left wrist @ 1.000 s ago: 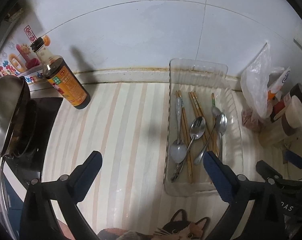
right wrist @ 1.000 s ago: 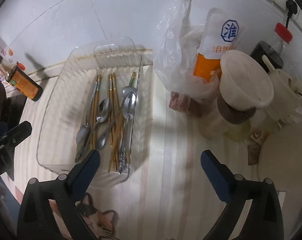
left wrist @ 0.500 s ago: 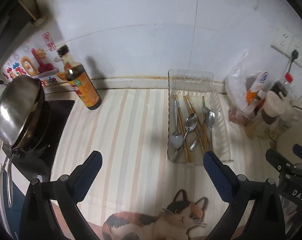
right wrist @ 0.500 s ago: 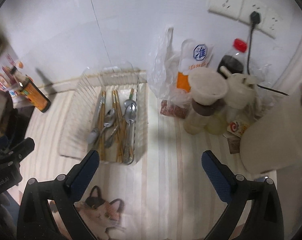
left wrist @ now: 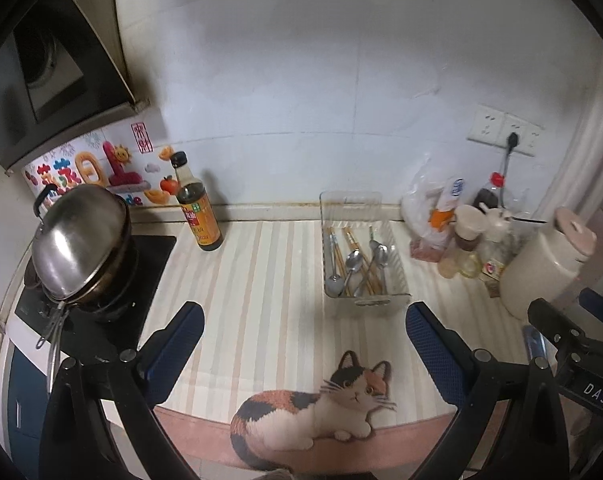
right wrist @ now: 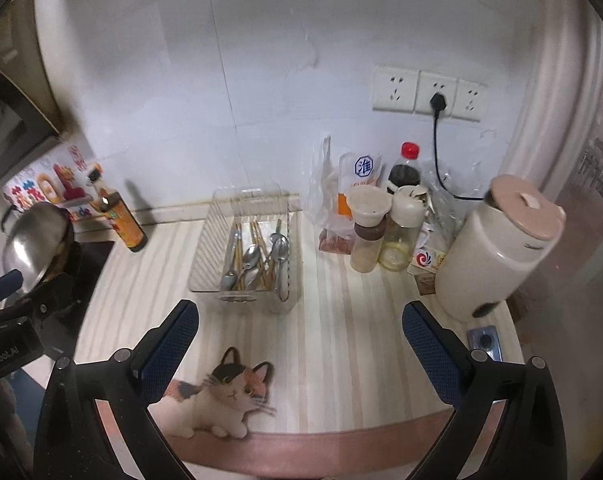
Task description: Organize utensils
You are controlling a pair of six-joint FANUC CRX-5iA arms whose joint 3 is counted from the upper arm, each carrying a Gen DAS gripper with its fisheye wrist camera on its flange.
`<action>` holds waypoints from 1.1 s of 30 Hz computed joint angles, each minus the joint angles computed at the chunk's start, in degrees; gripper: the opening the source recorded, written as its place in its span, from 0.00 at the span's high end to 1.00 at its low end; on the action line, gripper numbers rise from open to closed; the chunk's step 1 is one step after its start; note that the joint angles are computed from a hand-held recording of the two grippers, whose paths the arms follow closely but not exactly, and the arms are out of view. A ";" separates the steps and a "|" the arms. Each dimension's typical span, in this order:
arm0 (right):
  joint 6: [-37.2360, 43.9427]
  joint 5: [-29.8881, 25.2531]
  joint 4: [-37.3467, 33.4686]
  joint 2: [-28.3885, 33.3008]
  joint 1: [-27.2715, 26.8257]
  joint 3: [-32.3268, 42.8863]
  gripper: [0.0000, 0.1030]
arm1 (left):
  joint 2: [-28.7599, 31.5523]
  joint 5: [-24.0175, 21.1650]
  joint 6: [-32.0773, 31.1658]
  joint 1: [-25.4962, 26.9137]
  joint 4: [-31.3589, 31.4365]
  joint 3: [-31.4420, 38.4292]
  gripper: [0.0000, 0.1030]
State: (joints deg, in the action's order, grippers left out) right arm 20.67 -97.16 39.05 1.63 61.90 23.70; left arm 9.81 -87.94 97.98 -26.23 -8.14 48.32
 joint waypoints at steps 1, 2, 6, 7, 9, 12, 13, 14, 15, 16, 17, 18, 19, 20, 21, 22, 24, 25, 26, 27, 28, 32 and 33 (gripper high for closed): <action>-0.66 -0.68 0.81 -0.29 1.19 0.25 0.00 | -0.74 -0.03 -0.35 0.05 0.54 -0.42 0.00; -1.43 -1.29 1.62 -0.78 2.61 0.53 0.00 | -1.32 -0.26 -0.57 0.08 0.80 -0.56 0.00; -2.98 -3.29 4.33 -1.96 7.13 1.67 0.00 | -3.73 -1.52 -0.40 0.38 2.92 -1.13 0.00; -3.00 -3.69 4.74 -2.25 8.24 2.18 0.00 | -4.14 -1.77 -0.33 0.45 3.51 -1.21 0.00; -3.16 -3.66 5.01 -2.87 9.56 2.61 0.00 | -4.76 -2.34 -0.19 0.71 4.75 -1.07 0.00; -3.47 -3.72 5.35 -3.52 11.33 3.28 0.00 | -5.44 -3.10 0.29 1.63 7.49 -0.91 0.00; -3.51 -3.49 5.43 -3.88 11.87 3.37 0.00 | -5.73 -3.13 0.78 2.00 8.61 -1.01 0.00; -3.43 -3.28 5.38 -4.20 12.23 3.38 0.00 | -5.83 -3.25 1.16 1.87 8.81 -0.89 0.00; -3.13 -3.05 5.12 -4.45 12.51 3.64 0.00 | -5.88 -3.42 1.40 1.73 9.01 -0.72 0.00; -2.78 -2.65 4.87 -4.61 12.50 3.70 0.00 | -5.78 -3.79 1.75 1.52 9.01 -0.27 0.00; -2.48 -2.30 4.61 -4.76 12.49 3.84 0.00 | -5.73 -3.98 2.06 1.40 9.11 -0.05 0.00; -2.22 -2.12 4.38 -4.85 12.57 4.08 0.00 | -5.79 -4.02 2.37 1.32 9.41 -0.01 0.00; -1.75 -1.76 4.21 -5.04 12.61 4.14 0.00 | -5.84 -3.97 2.76 1.21 9.54 0.02 0.00; -1.42 -1.50 4.14 -5.11 12.49 4.09 0.00 | -5.81 -4.01 2.95 1.06 9.40 0.19 0.00; -1.16 -1.34 4.08 -5.25 12.44 4.00 0.00 | -5.61 -4.23 3.44 0.65 8.93 0.67 0.00; -0.77 -1.00 3.74 -5.46 12.34 4.04 0.00 | -5.49 -4.33 3.72 0.50 8.69 0.90 0.00; -0.37 -0.72 3.44 -5.54 12.13 4.13 0.00 | -5.30 -4.40 3.93 0.42 8.64 1.17 0.00; 0.04 -0.56 3.32 -5.62 12.02 4.14 0.00 | -5.02 -4.53 4.10 0.14 8.10 1.69 0.00; 0.22 -0.38 3.24 -5.62 11.81 4.09 0.00 | -5.28 -4.33 3.82 0.31 8.19 1.26 0.00; 0.42 -0.33 3.15 -5.62 11.64 4.06 0.00 | -5.12 -4.44 3.92 0.15 7.94 1.53 0.00; 0.60 -0.18 2.94 -5.69 11.39 3.97 0.00 | -5.09 -4.29 4.07 -0.03 7.61 1.65 0.00; 0.81 0.40 2.21 -5.77 10.71 3.70 0.00 | -4.89 -4.10 4.28 -0.44 7.07 1.81 0.00; 0.94 0.52 2.06 -5.76 10.51 3.59 0.00 | -4.74 -4.20 4.29 -0.51 7.02 1.94 0.00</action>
State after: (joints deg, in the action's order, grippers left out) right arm 21.61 -96.63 41.11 -4.12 72.40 27.29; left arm 5.08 -92.15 102.27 -26.74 -1.12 50.26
